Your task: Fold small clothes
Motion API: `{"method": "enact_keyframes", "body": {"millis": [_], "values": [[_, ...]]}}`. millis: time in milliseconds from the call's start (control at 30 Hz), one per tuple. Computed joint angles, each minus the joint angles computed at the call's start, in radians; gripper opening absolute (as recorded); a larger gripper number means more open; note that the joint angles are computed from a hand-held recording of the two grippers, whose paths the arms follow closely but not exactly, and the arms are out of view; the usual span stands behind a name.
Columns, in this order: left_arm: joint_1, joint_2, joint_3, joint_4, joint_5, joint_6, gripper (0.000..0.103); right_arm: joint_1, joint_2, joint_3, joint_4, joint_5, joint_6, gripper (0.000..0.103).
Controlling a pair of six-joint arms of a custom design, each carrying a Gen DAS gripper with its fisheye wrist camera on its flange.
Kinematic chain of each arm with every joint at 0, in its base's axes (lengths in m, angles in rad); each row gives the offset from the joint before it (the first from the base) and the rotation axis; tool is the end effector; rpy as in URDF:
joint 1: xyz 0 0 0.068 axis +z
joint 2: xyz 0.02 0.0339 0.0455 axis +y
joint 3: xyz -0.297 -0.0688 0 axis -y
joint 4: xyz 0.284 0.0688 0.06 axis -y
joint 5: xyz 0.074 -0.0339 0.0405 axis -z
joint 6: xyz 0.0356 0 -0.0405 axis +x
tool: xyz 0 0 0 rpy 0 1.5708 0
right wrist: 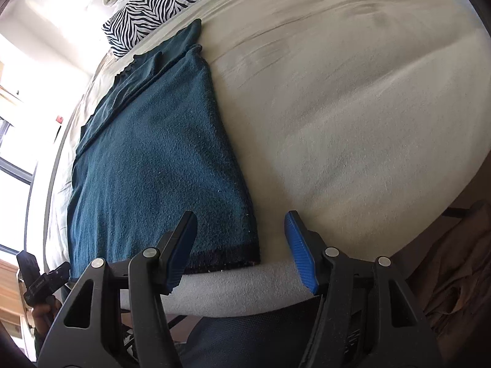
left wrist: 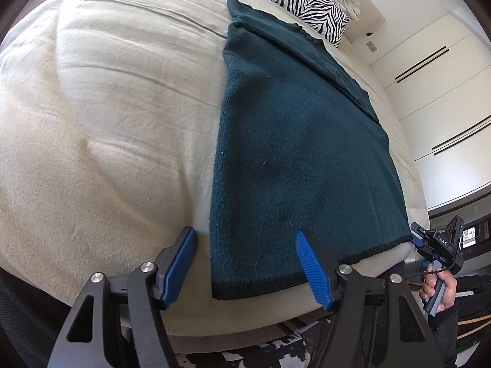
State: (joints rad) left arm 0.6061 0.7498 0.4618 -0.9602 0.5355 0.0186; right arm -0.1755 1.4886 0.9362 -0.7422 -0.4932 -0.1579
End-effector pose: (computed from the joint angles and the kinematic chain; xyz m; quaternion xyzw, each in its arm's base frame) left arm 0.1132 0.0564 0.1935 -0.2349 0.9234 -0.2009 0.2276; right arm 0.2960 -0.0354 0.2102 -0.0252 0.9608 0.2163 0.1718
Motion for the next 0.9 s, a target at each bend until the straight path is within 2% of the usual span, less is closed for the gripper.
{"method": "enact_keyframes", "body": {"millis": [100,200,267,367,400,467,567,600,700,800,900], "values": [[-0.011,-0.004,-0.004,0.005,-0.013,-0.003,0.064,-0.023,0.008,0.008,-0.026,-0.021,-0.021,0.056],[-0.025,-0.008,-0.007,0.007,-0.045,-0.019,0.046,-0.038,0.022,0.019,-0.041,-0.028,-0.026,0.052],[-0.014,0.012,-0.005,0.004,-0.050,-0.007,0.024,-0.046,0.034,0.032,-0.052,-0.027,-0.035,0.049],[0.017,0.038,-0.005,-0.010,-0.027,0.032,0.011,-0.044,0.046,0.044,-0.063,-0.009,-0.046,0.039],[0.013,0.037,-0.005,-0.014,-0.031,0.036,0.010,-0.049,0.059,0.054,-0.072,-0.010,-0.054,0.033],[-0.001,0.027,-0.006,-0.018,-0.040,0.033,0.008,-0.058,0.073,0.064,-0.085,-0.018,-0.066,0.032],[-0.023,0.011,-0.006,-0.022,-0.050,0.018,0.007,-0.062,0.085,0.073,-0.097,-0.025,-0.080,0.017],[-0.032,0.003,-0.006,-0.023,-0.053,0.008,0.007,-0.062,0.089,0.075,-0.102,-0.029,-0.082,0.010],[-0.023,-0.009,0.000,-0.036,-0.035,0.010,0.007,-0.059,0.082,0.072,-0.102,-0.038,-0.081,0.008],[0.090,0.012,0.023,-0.086,0.072,0.086,0.006,-0.054,0.067,0.072,-0.116,-0.069,-0.078,0.007],[0.208,0.040,0.063,-0.163,0.199,0.172,0.006,-0.060,0.054,0.089,-0.145,-0.149,-0.073,0.007]]}}
